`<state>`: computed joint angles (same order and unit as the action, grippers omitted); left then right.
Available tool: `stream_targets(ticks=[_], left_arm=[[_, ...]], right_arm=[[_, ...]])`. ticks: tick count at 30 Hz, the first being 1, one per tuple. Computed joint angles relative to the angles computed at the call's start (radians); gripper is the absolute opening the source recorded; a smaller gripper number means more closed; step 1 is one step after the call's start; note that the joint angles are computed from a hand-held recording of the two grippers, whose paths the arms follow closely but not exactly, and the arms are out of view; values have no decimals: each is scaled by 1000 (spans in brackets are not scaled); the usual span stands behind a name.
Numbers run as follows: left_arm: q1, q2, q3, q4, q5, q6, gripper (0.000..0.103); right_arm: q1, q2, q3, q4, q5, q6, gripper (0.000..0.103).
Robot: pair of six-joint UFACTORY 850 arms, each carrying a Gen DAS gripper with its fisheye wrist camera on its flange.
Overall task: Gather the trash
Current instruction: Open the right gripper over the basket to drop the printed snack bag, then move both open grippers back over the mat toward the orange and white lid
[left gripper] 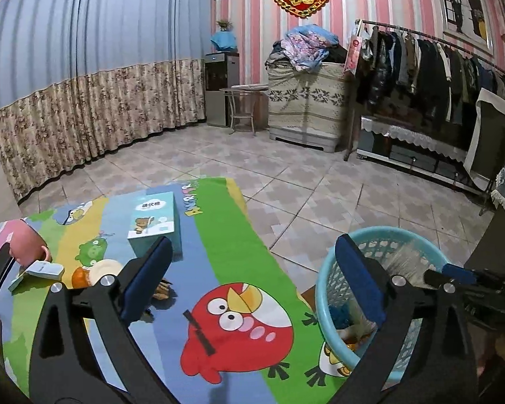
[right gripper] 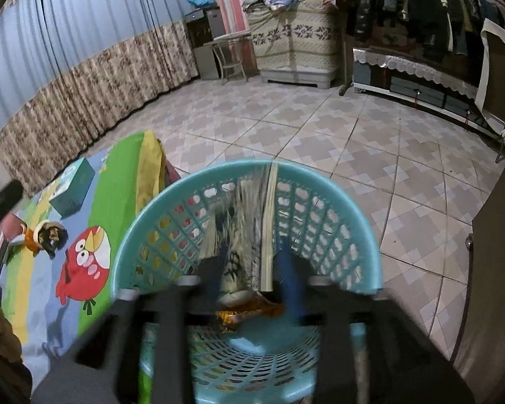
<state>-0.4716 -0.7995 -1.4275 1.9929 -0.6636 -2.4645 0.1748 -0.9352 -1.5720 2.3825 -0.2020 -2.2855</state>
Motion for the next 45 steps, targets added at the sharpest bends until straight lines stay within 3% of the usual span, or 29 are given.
stream_targets(ticks=[5, 8, 29, 39, 45], left_arm=[[1, 17, 26, 2, -21, -11, 95], [2, 29, 43, 8, -26, -26, 96], [31, 135, 227, 59, -89, -133, 97], [78, 187, 349, 73, -107, -200, 97], [119, 226, 432, 97, -122, -251, 97]], right_arm=[[1, 11, 9, -21, -23, 15, 76], [4, 28, 31, 120, -34, -127, 86], [47, 66, 83, 416, -107, -429, 96], [90, 71, 99, 548, -152, -561, 98], [122, 50, 75, 606, -132, -627, 98]])
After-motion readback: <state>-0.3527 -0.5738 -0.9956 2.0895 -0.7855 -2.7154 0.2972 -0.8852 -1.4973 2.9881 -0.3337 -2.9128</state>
